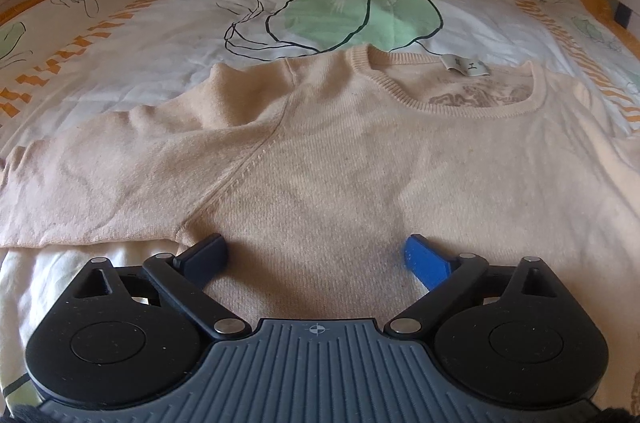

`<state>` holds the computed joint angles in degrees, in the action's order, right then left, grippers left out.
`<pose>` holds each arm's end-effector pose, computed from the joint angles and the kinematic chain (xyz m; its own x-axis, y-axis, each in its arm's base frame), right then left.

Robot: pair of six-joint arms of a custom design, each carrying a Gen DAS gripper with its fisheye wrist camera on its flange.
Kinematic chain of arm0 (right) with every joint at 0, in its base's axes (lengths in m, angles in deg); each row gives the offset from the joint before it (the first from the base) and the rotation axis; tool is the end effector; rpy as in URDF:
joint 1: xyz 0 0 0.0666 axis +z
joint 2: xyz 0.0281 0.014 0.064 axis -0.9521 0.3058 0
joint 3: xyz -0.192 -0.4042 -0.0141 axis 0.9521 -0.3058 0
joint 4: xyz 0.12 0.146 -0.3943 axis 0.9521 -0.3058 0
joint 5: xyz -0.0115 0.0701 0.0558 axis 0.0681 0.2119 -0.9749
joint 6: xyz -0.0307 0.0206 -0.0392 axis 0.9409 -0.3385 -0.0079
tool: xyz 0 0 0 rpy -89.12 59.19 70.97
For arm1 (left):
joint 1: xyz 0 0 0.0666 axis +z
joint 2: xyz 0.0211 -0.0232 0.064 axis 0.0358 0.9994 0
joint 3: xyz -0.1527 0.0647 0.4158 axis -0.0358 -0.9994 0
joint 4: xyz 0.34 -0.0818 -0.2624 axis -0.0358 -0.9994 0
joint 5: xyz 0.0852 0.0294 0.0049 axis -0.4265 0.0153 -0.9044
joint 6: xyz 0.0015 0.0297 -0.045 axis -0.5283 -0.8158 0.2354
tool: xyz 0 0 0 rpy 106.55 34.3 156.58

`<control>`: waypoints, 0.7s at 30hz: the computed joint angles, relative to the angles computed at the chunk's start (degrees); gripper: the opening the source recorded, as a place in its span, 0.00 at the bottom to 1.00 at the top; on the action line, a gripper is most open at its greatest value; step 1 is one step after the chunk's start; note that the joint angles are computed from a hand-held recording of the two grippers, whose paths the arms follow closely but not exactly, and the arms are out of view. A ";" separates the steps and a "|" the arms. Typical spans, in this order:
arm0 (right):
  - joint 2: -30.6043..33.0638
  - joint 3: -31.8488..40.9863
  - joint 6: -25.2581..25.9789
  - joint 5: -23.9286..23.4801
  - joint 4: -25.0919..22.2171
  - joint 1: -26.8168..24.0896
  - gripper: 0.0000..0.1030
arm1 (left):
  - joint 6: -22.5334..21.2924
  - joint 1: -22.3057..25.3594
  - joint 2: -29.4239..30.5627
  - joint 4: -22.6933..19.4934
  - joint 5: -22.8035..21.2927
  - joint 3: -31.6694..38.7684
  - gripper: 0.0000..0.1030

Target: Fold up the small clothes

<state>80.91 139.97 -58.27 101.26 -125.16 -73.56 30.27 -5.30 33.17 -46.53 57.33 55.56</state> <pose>0.4310 -0.0189 0.4272 -0.5067 0.6419 -0.5755 0.6407 0.7270 0.2468 0.6026 -0.0786 0.3680 -0.7454 0.1455 -0.6505 0.1736 0.9846 0.0213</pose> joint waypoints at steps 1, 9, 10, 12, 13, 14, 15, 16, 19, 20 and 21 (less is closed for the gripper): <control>-0.55 -0.82 -1.05 -0.62 0.24 -0.98 1.00 | 0.06 0.00 0.03 -0.04 0.06 0.02 0.95; -0.32 -4.33 -5.53 -2.95 2.90 -3.99 1.00 | -0.21 0.20 0.51 -1.69 0.61 1.05 0.95; -0.02 -4.49 -6.22 -2.72 3.55 -4.08 1.00 | -0.34 0.22 0.63 -2.16 0.70 1.33 0.95; 0.83 -4.10 -6.79 -1.80 3.54 -4.19 0.97 | -0.84 0.34 1.00 -3.56 1.10 2.23 0.94; 1.45 -3.40 -6.55 -0.36 2.56 -3.91 0.79 | -1.19 0.49 1.30 -4.56 1.57 2.89 0.94; 2.23 -2.23 -6.07 1.96 0.59 -3.35 0.64 | -1.41 0.63 1.57 -5.55 2.04 3.54 0.94; 2.85 -1.19 -5.11 3.56 -1.00 -2.94 0.36 | -1.63 0.78 1.87 -6.67 2.57 4.28 0.94; 3.04 -0.58 -3.74 3.48 -1.08 -2.84 0.22 | -1.91 0.95 2.15 -7.92 3.16 5.01 0.93; 3.13 1.54 -0.22 6.19 -0.24 -1.06 0.21 | -1.79 1.44 2.44 -9.49 4.70 6.16 0.91; 3.23 2.55 1.25 6.67 0.39 -0.29 0.21 | -1.56 1.61 2.39 -9.71 5.24 6.33 0.89; 3.26 3.69 2.57 6.96 1.01 0.61 0.21 | -1.43 1.76 2.41 -10.10 5.82 6.60 0.88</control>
<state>84.17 143.66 -55.70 108.22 -124.14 -72.95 28.84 -3.54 35.57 -56.63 63.15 62.17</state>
